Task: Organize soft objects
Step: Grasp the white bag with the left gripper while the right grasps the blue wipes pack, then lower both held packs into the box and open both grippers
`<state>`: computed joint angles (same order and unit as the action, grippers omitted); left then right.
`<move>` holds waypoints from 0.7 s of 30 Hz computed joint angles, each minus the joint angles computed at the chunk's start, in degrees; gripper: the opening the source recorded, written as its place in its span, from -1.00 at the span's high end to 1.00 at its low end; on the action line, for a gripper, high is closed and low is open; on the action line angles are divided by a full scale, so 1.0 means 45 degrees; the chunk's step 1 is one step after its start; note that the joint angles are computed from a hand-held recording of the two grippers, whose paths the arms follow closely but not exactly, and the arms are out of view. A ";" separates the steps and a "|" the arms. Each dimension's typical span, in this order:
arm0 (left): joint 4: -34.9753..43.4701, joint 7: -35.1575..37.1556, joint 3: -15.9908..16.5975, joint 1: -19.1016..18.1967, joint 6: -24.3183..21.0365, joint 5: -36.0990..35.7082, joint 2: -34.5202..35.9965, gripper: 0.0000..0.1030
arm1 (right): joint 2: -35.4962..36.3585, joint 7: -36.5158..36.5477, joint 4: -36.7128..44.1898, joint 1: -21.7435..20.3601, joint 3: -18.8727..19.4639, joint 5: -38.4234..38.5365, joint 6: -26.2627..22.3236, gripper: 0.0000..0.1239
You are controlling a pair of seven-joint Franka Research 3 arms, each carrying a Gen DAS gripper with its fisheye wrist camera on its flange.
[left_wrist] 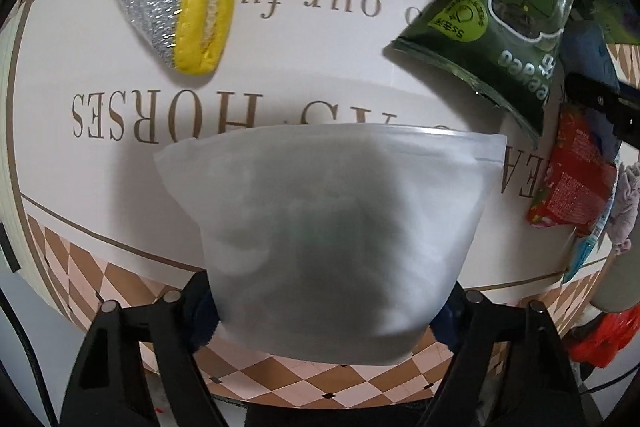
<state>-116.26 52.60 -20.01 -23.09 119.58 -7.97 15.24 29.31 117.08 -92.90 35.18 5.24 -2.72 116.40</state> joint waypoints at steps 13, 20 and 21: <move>-0.1033 -0.1742 0.0108 -0.0383 -0.0072 0.0789 -0.2745 -0.42 | -0.3623 0.1559 -0.5130 -0.1201 0.0636 0.3544 0.3465 0.36; 0.1706 -0.1084 0.0365 -0.0359 -0.0506 0.1491 -0.2380 -0.42 | -0.6598 0.1578 -0.6567 -0.1581 0.0865 0.4487 0.4101 0.36; 0.2604 -0.0815 0.0416 -0.0282 -0.0691 0.1530 -0.1833 -0.42 | -0.6739 0.1713 -0.6174 -0.1658 0.0855 0.4332 0.3778 0.36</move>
